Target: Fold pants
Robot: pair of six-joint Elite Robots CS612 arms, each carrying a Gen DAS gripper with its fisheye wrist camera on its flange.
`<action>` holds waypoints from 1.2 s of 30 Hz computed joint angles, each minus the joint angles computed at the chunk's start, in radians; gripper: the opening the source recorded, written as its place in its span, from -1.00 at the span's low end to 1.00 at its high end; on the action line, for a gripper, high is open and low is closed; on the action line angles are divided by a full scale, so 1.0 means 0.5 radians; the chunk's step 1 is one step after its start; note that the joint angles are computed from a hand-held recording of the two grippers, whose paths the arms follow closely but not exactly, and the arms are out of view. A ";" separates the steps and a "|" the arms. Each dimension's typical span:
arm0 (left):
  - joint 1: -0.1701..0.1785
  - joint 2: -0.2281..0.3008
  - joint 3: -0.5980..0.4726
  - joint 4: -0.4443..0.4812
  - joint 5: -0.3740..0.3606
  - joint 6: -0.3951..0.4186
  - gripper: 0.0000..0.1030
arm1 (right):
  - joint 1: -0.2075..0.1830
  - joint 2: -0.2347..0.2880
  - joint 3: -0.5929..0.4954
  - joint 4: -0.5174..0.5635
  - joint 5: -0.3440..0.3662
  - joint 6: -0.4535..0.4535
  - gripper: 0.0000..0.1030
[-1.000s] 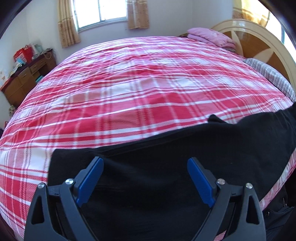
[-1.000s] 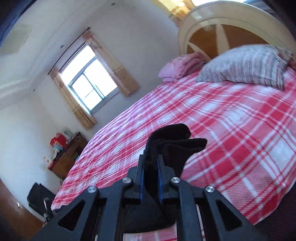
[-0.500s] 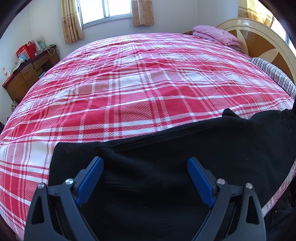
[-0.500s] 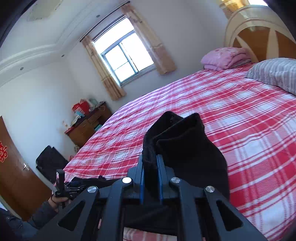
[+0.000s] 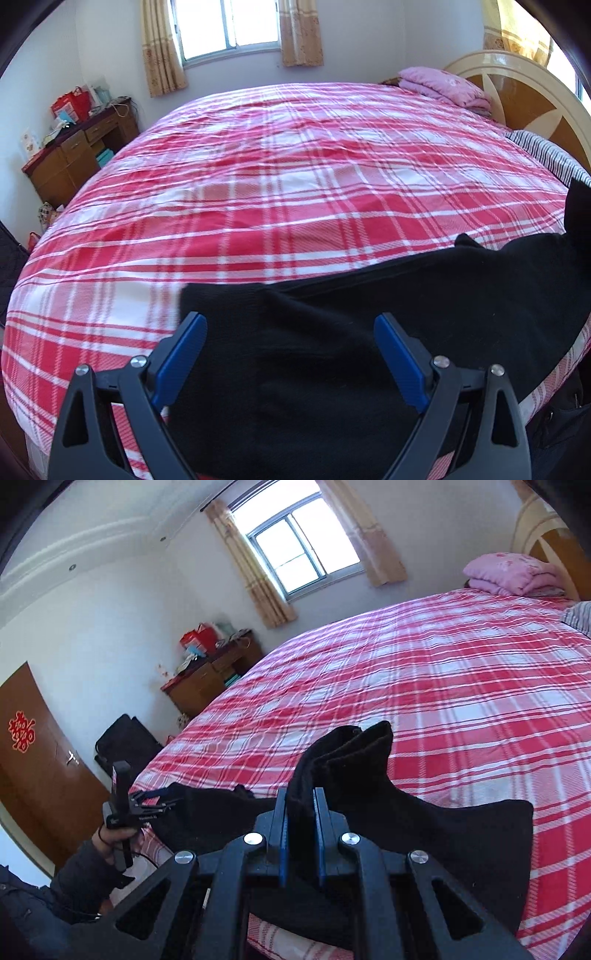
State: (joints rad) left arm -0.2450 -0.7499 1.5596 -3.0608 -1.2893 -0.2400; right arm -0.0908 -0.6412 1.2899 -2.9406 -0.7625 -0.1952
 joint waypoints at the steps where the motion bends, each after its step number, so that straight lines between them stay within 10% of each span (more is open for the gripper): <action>1: 0.003 -0.007 0.015 -0.005 0.017 -0.006 0.84 | 0.007 0.003 -0.005 0.024 0.000 -0.022 -0.78; 13: 0.020 -0.016 0.042 -0.023 0.017 -0.078 0.84 | 0.125 0.042 -0.035 0.256 -0.165 -0.340 -0.78; 36: -0.121 0.065 -0.151 -0.015 -0.674 0.109 0.84 | 0.251 0.059 -0.041 0.509 -0.608 -0.885 -0.68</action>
State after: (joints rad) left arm -0.3057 -0.7177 1.4839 -3.0682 -1.6261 -0.1854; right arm 0.0347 -0.6114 1.2692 -2.6859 -1.0664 -0.6378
